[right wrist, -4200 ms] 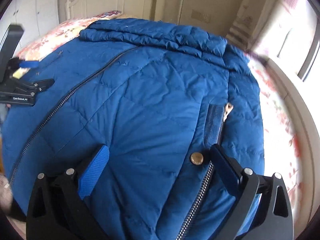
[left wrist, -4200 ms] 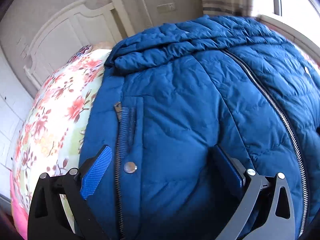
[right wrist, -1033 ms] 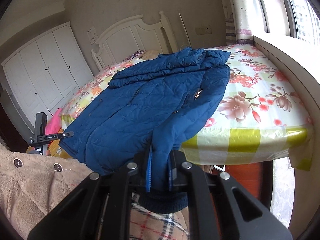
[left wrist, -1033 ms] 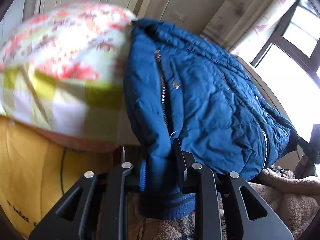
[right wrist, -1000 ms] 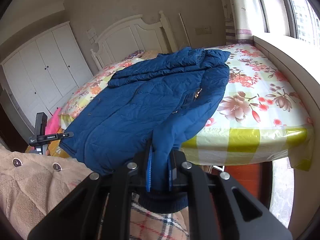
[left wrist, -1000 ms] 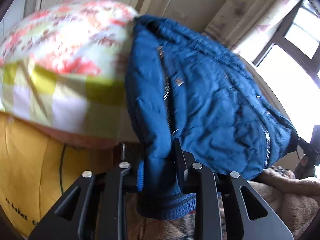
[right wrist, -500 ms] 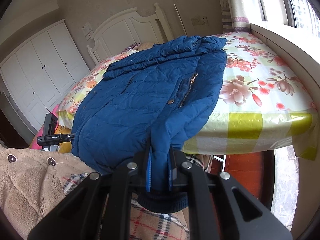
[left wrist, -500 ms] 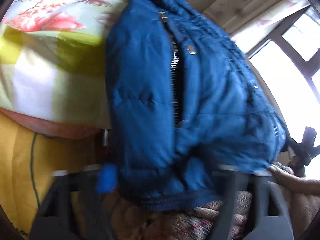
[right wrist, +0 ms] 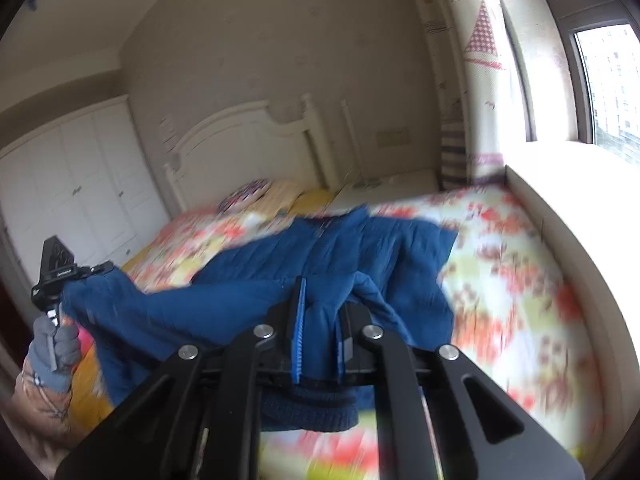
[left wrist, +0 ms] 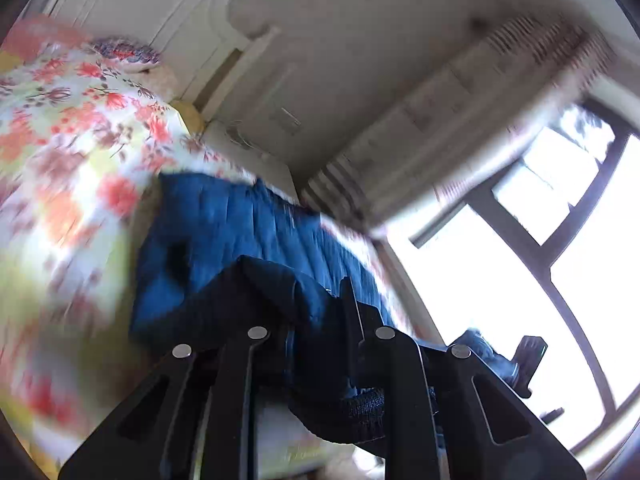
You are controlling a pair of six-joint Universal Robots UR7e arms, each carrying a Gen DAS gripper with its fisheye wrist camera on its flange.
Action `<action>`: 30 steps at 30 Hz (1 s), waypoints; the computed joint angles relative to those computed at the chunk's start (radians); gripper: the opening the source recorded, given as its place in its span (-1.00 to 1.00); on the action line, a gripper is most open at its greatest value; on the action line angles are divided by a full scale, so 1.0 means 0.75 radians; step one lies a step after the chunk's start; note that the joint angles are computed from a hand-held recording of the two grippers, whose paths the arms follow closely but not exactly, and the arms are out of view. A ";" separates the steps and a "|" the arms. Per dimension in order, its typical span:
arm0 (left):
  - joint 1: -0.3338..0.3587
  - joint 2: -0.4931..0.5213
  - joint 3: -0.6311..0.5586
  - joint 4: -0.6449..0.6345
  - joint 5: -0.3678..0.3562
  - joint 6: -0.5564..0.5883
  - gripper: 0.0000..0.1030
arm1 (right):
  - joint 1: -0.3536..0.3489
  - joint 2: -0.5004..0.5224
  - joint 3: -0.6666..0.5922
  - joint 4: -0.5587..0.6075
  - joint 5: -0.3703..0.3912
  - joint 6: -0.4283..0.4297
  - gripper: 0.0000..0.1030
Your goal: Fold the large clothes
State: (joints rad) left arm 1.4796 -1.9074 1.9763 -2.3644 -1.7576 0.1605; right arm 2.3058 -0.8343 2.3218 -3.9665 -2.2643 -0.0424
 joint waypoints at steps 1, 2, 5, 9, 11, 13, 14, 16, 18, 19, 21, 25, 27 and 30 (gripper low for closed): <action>-0.019 0.098 -0.068 -0.033 0.029 -0.070 -0.66 | -0.079 -0.014 -0.065 0.039 0.038 -0.002 -0.78; -0.029 0.175 -0.122 -0.055 0.048 -0.117 -0.65 | -0.134 -0.022 -0.106 0.074 0.073 0.025 -0.75; -0.039 0.436 -0.341 -0.036 0.119 -0.239 -0.59 | -0.325 -0.058 -0.247 0.322 0.227 0.191 -0.38; 0.000 0.640 -0.585 0.026 0.154 -0.331 -0.38 | -0.417 -0.045 -0.344 0.320 0.186 0.129 0.61; 0.030 0.689 -0.654 -0.037 0.185 -0.290 0.90 | -0.447 -0.048 -0.363 0.347 0.143 0.066 0.56; 0.034 0.713 -0.697 -0.054 0.253 -0.227 0.90 | -0.470 -0.047 -0.379 0.428 0.116 0.018 0.50; 0.030 0.729 -0.729 -0.007 0.296 -0.148 0.90 | -0.480 -0.034 -0.396 0.471 0.100 -0.017 0.50; 0.018 0.748 -0.749 0.078 0.372 -0.004 0.90 | -0.509 -0.014 -0.411 0.541 0.127 -0.067 0.50; 0.028 0.781 -0.790 0.197 0.363 0.083 0.90 | -0.531 0.005 -0.426 0.587 0.164 -0.086 0.50; 0.039 0.801 -0.814 0.263 0.350 0.122 0.90 | -0.547 0.012 -0.443 0.620 0.194 -0.097 0.50; 0.047 0.824 -0.818 0.335 0.359 0.194 0.90 | -0.553 0.034 -0.460 0.650 0.208 -0.113 0.50; 0.053 0.860 -0.817 0.357 0.358 0.225 0.90 | -0.532 0.097 -0.553 0.762 0.166 -0.185 0.50; 0.051 0.879 -0.830 0.381 0.351 0.245 0.90 | -0.515 0.125 -0.601 0.842 0.142 -0.228 0.50; 0.032 0.916 -0.841 0.392 0.415 0.277 0.90 | -0.500 0.155 -0.649 0.912 0.106 -0.281 0.51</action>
